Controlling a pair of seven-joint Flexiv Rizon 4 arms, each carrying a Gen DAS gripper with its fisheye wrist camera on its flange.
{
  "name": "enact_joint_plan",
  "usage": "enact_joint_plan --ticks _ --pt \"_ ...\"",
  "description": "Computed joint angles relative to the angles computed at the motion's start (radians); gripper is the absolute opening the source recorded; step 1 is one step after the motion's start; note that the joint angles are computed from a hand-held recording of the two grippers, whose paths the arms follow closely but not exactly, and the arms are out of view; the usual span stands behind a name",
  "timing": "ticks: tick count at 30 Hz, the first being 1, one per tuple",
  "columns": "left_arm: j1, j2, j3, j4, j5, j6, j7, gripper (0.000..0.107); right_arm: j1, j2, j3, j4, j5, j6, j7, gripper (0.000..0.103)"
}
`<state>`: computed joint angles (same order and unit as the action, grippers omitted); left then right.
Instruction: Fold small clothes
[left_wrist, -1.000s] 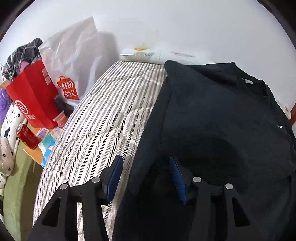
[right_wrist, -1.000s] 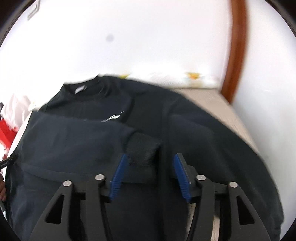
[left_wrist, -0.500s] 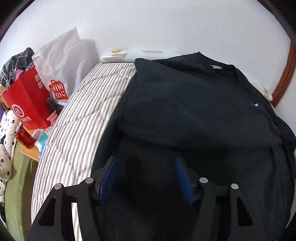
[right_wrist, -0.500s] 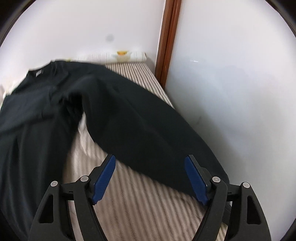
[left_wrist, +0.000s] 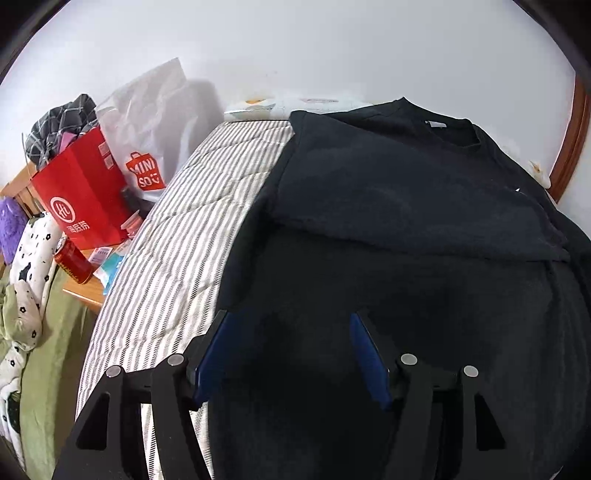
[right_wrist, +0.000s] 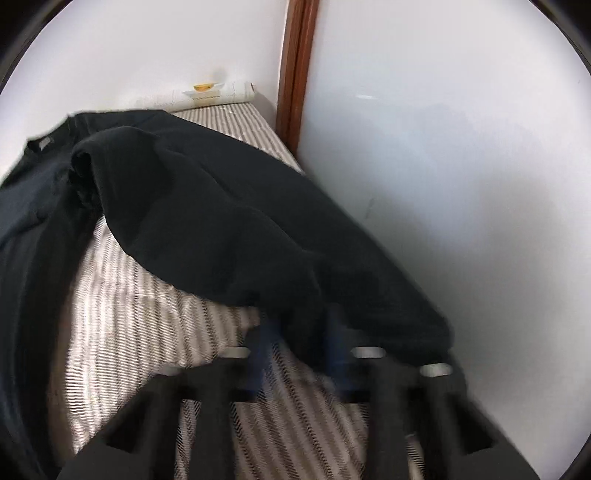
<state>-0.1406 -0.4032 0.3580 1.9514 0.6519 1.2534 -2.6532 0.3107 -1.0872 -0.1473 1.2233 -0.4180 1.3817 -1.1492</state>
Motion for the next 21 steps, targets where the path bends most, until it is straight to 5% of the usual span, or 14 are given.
enact_joint_plan --ticks 7,13,21 --pt "0.064 0.021 -0.013 0.088 -0.016 0.121 0.084 0.063 0.046 0.055 -0.037 0.022 0.003 0.094 0.067 0.011" --pt "0.014 -0.01 0.053 0.122 -0.043 0.205 0.154 0.066 -0.008 0.064 0.25 -0.098 0.028 0.071 -0.111 0.011" --pt "0.043 -0.04 0.064 0.197 -0.156 0.358 0.217 0.073 0.072 -0.111 0.522 -0.444 0.059 -0.065 -0.361 0.011"
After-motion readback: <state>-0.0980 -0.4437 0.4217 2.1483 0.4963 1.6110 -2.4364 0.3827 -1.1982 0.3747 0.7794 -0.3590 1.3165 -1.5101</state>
